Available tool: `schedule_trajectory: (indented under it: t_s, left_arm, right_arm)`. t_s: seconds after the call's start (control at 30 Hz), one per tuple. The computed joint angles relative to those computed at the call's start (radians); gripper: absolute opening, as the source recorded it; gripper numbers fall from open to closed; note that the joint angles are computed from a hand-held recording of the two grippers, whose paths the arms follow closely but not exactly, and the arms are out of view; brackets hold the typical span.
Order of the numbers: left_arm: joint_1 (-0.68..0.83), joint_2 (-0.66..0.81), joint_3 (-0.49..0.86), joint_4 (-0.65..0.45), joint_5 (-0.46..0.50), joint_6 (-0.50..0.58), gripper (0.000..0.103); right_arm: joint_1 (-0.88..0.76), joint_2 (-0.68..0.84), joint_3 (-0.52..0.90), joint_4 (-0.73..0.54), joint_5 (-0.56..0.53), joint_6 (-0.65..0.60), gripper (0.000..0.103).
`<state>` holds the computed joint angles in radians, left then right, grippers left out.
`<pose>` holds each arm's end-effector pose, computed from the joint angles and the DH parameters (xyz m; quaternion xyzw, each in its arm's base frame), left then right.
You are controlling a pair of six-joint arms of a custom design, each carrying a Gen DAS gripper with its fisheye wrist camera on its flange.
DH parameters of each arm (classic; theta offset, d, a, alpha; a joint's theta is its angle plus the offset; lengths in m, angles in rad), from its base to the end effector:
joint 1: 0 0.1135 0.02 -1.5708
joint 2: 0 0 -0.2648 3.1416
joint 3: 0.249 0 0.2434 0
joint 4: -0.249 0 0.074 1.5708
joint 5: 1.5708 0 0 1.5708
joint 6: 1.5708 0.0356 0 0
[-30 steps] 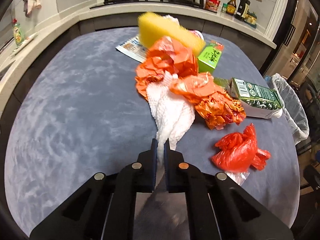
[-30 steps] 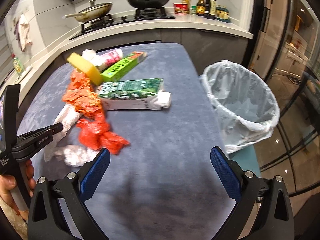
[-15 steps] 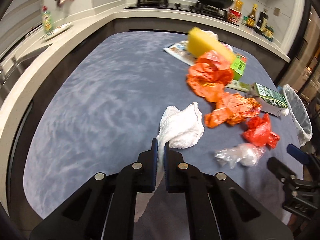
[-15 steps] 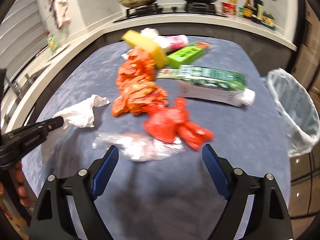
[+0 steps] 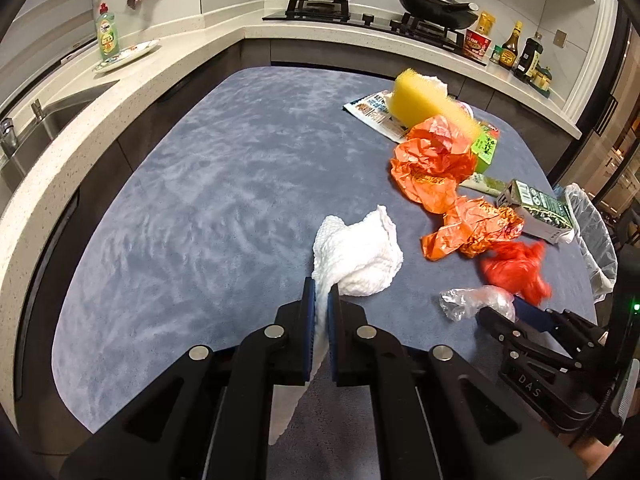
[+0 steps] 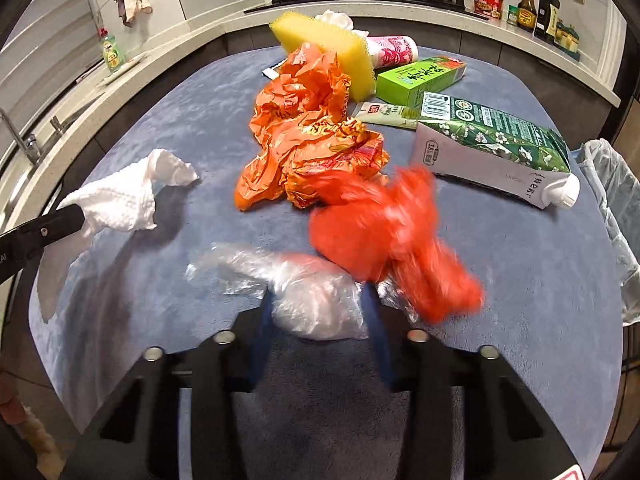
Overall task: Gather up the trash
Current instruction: 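Carry the white tissue in the left tool over the bin and open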
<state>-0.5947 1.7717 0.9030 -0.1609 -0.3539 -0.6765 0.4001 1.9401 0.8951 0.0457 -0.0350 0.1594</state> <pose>0.2772 -0.1726 0.1396 -0.0858 0.9458 -0.0197 0.3124 0.3174 0.1356 0.0944 -0.1201 0.9518 0.0940 0.2662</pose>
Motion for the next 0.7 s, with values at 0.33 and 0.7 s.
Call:
schedule_trajectory:
  t_s: [0.33, 0.7]
  left_arm:
    - [-0.072, -0.074, 0.029, -0.051, -0.054, -0.015, 0.005]
    - [-0.214, 0.018, 0.334, -0.138, -0.099, 0.073, 0.005]
  right_arm:
    - [-0.023, -0.192, -0.108, -0.017, -0.128, -0.001, 0.024]
    - [-0.280, -0.490, -0.205, -0.095, -0.186, -0.062, 0.024]
